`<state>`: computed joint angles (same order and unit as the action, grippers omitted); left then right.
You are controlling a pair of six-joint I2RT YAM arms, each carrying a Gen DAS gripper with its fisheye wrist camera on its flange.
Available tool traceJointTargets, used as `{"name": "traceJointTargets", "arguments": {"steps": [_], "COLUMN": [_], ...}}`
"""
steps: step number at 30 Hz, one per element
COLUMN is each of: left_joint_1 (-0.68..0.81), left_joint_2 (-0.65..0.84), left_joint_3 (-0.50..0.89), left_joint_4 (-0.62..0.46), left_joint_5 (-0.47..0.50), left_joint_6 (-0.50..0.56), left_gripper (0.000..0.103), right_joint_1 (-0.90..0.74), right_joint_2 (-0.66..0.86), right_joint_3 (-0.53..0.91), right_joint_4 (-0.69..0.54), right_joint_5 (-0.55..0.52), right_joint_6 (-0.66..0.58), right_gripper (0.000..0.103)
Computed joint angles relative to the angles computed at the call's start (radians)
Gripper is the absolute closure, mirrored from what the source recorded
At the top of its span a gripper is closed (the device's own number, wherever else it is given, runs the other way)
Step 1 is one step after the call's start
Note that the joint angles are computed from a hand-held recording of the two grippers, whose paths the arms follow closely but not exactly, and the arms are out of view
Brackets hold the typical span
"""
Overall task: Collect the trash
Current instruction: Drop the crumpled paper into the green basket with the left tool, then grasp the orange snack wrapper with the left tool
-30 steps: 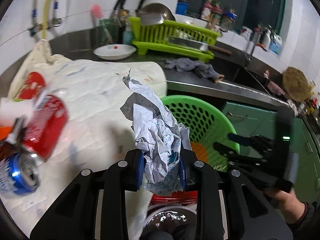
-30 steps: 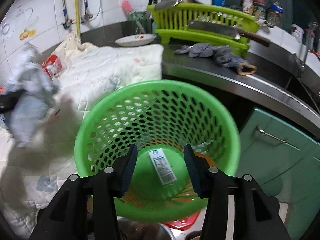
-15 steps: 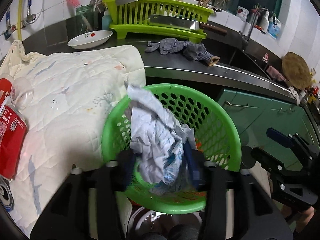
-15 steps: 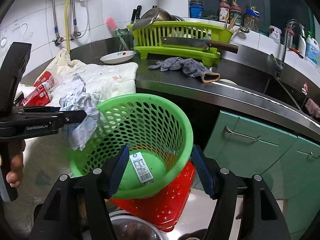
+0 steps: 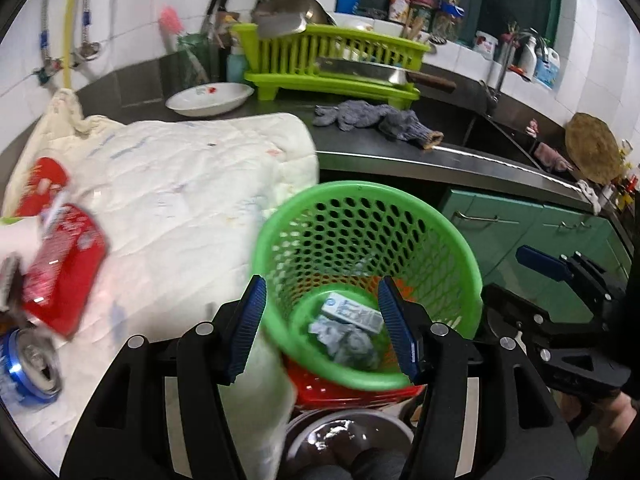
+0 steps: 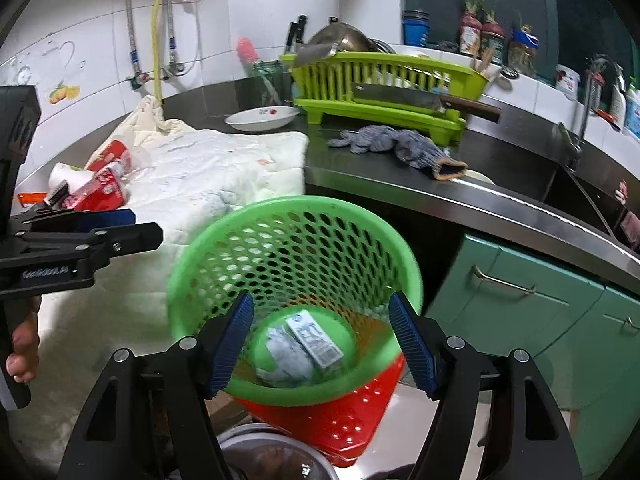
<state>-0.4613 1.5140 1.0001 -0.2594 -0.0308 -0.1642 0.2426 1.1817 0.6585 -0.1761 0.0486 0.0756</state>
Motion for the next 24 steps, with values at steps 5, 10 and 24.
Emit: {"name": "traceJointTargets", "arguments": {"steps": [5, 10, 24], "left_joint_1": [0.071, 0.18, 0.686], "left_joint_2": [-0.155, -0.314, -0.501], "left_joint_3": [-0.091, -0.167, -0.209], "left_joint_4": [-0.038, -0.084, -0.11], "left_joint_5": [-0.007, -0.018, 0.052], "left_joint_6": [0.016, 0.051, 0.245], "left_gripper": [0.045, 0.045, 0.038], "right_joint_1": [0.112, 0.216, 0.428], "right_joint_2": [0.03, 0.078, 0.272], "right_joint_3": [0.059, 0.13, 0.337], "right_joint_4": [-0.02, -0.032, -0.037], "right_joint_5": [0.038, 0.068, 0.088], "right_joint_6": [0.033, 0.065, 0.1], "right_gripper": [0.035, 0.035, 0.035]}}
